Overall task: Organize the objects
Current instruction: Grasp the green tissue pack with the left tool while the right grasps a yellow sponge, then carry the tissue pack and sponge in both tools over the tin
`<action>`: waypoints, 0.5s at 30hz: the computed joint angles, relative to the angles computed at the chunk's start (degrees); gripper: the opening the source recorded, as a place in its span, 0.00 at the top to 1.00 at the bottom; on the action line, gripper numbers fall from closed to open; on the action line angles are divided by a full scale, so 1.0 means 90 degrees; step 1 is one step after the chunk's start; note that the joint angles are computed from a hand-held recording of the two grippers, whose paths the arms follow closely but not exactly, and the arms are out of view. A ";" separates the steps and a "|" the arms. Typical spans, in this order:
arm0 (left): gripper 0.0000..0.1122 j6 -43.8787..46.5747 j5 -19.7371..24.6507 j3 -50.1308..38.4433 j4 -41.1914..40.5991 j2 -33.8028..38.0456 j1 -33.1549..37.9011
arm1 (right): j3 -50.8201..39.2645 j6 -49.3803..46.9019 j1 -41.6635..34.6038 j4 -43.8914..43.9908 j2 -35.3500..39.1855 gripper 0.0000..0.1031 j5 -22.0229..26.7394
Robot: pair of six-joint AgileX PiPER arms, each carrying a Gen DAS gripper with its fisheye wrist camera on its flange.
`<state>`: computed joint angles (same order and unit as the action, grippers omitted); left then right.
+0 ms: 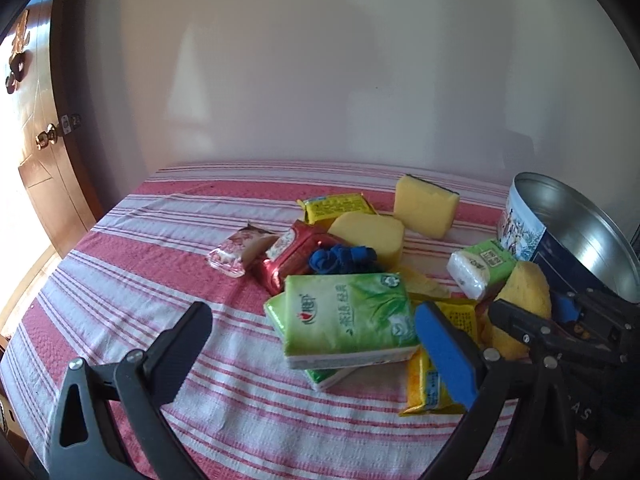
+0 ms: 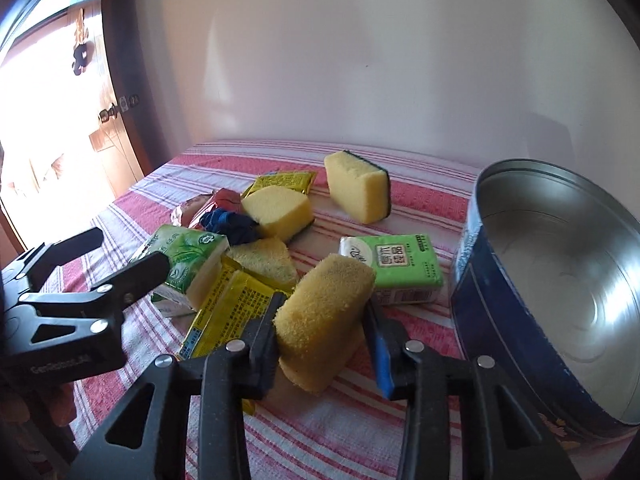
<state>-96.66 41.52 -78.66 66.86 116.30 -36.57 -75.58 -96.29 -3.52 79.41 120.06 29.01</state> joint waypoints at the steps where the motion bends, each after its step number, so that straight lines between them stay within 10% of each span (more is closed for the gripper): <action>1: 0.09 0.0216 -0.0025 -0.0190 -0.0186 0.0105 0.0029 | 0.0057 -0.0152 -0.0028 0.0192 -0.0044 0.62 0.0006; 7: 0.23 0.1146 -0.0293 -0.0902 -0.1121 0.0560 0.0289 | 0.0546 -0.1569 -0.0432 0.1770 -0.0439 0.62 0.0360; 15: 0.34 0.0872 -0.0533 -0.0879 -0.1007 0.0683 0.0393 | 0.0426 -0.1093 -0.0500 0.1403 -0.0443 0.62 0.0435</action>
<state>-88.81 36.73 -86.57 57.79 122.45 -33.03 -71.75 -106.12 -8.02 92.04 116.07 32.92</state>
